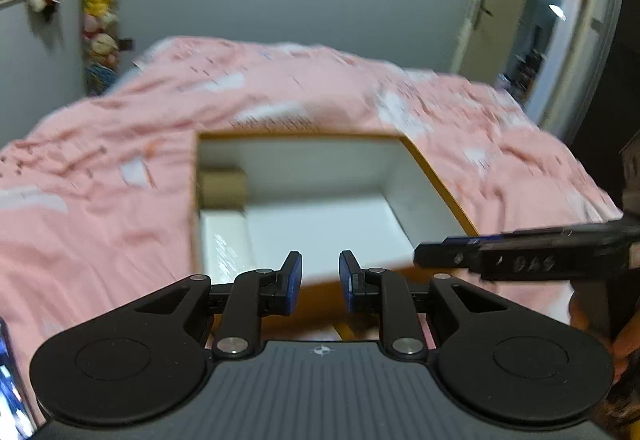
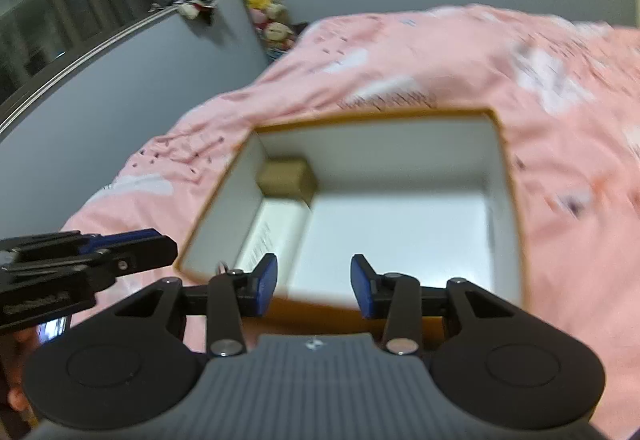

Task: Organize objects
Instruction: 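Grasp the dark grey case with the left gripper while the right gripper reaches toward the red card box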

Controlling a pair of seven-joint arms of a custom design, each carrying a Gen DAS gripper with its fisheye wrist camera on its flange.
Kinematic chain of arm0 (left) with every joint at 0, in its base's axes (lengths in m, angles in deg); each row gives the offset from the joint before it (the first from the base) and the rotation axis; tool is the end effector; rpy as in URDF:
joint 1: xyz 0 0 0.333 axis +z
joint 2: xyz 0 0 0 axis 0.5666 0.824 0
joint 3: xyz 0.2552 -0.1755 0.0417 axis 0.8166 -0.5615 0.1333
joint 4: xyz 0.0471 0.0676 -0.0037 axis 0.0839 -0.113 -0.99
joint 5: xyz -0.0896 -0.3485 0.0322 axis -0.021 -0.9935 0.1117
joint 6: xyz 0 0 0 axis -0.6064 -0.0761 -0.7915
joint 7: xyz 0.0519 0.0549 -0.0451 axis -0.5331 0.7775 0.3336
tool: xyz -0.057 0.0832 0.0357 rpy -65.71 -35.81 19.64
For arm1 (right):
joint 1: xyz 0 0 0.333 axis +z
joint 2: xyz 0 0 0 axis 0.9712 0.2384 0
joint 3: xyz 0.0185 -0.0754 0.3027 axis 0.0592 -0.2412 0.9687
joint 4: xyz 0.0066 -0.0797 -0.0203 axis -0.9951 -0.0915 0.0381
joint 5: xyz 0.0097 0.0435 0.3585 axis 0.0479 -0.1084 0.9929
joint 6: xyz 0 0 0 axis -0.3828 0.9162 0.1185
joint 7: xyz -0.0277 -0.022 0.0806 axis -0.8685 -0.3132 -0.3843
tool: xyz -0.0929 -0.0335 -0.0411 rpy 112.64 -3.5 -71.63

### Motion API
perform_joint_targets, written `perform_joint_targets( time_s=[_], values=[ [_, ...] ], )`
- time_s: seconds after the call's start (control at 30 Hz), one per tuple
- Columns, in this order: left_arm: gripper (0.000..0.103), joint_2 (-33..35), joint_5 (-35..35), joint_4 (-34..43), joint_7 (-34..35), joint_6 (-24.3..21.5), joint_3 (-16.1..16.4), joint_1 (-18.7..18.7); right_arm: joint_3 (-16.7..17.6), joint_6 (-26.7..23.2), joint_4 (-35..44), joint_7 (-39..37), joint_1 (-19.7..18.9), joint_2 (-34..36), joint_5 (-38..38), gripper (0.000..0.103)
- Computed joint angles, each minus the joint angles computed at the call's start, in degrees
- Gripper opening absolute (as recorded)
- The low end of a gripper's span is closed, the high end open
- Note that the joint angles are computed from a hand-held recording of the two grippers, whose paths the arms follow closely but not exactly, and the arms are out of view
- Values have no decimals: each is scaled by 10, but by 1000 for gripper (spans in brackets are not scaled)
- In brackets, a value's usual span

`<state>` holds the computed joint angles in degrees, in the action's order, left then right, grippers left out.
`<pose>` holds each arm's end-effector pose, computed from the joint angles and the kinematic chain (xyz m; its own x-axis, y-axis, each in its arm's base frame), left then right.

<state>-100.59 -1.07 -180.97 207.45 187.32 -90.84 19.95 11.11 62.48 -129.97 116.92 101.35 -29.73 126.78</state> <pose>0.4526 -0.1456 0.6009 -0.6538 -0.7411 0.1526 -0.5693 0.3489 -0.7444 0.4181 0.2434 0.5786 0.8162 -0.4458 -0.3676 -0.5604 -0.4555 -0.6917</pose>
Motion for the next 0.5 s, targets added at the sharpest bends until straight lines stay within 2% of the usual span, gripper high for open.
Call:
perform_joint_targets(
  time_s=[0.13,0.23,0.27,0.33,0.4,0.43,0.5],
  values=[
    [26,-35,6,-34,19,-56,6,-6,-13,16,-77,-7,-20,-72,-33,45],
    [29,-58,30,-54,32,-96,9,-4,-27,24,-117,-6,-26,-113,-57,57],
    [33,-67,37,-64,30,-97,6,-1,-32,26,-130,-4,-27,-125,-61,62],
    [41,-80,59,-81,14,-101,1,6,-41,22,-148,-1,-27,-142,-70,66],
    [52,-82,82,-86,-2,-116,0,11,-43,22,-164,10,-28,-155,-81,77],
    [54,-88,87,-92,-3,-121,2,10,-45,15,-170,17,-29,-159,-90,78],
    [66,-88,95,-96,-12,-133,5,12,-52,4,-179,20,-27,-166,-98,81]
  ],
)
